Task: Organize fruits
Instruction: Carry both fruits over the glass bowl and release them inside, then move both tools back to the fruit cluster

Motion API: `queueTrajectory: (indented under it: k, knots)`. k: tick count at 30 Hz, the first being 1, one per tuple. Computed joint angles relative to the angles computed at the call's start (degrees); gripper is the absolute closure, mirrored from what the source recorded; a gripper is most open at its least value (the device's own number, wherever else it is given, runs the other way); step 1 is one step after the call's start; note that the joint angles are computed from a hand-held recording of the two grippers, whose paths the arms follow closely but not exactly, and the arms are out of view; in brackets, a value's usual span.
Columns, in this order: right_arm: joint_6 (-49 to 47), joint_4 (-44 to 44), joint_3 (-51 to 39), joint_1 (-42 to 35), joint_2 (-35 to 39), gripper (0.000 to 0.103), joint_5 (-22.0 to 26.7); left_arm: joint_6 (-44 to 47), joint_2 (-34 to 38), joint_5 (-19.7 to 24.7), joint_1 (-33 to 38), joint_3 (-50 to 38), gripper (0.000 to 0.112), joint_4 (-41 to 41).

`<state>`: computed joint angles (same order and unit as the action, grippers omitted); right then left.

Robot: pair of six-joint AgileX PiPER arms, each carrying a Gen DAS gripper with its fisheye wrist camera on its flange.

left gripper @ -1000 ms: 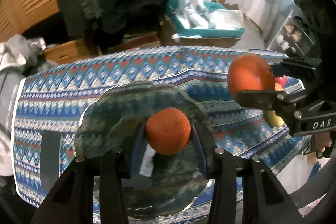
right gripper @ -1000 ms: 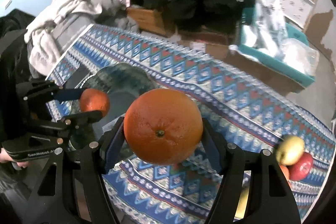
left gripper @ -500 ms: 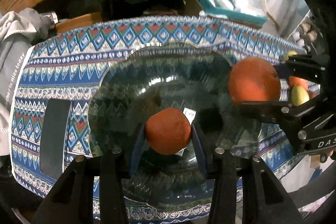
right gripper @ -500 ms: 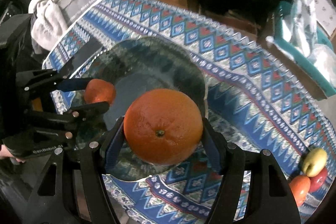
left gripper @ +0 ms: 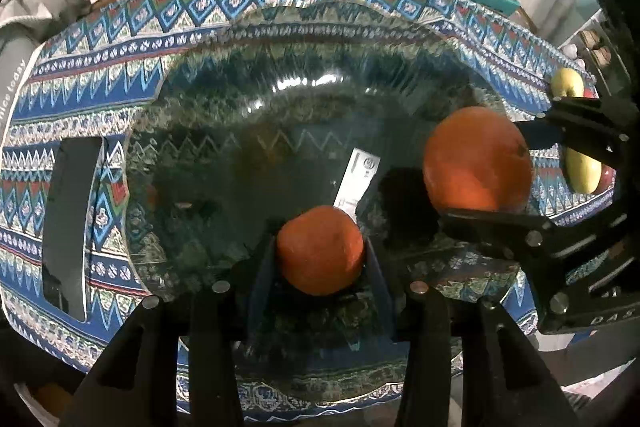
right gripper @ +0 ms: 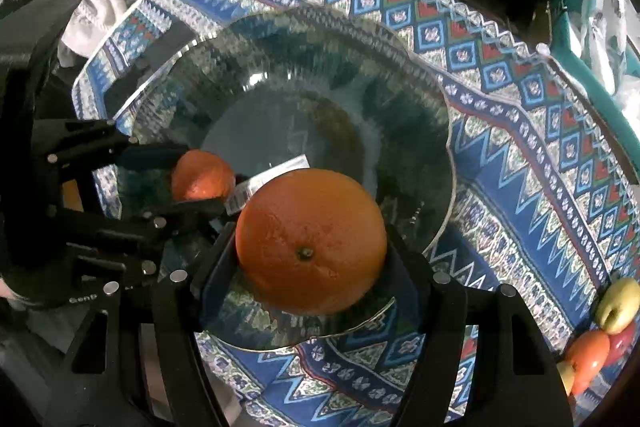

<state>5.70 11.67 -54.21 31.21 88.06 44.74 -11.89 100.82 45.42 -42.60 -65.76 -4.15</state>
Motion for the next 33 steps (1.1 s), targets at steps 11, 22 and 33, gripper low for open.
queueTrajectory:
  k: [11, 22, 33]
  knots:
    - [-1.0, 2.3, 0.6, -1.8, -1.9, 0.032, -0.3, -2.8, 0.3, 1.6, -0.6, -1.3, 0.059, 1.9]
    - [0.1, 1.1, 1.4, -4.6, -9.1, 0.032, 1.5, -5.7, -4.6, 3.7, 0.0, -3.8, 0.048, 5.1]
    - [11.0, -11.2, -0.3, -3.8, -18.7, 0.032, 10.1, -9.4, -4.7, 7.6, -5.1, -11.4, 0.041, 7.6]
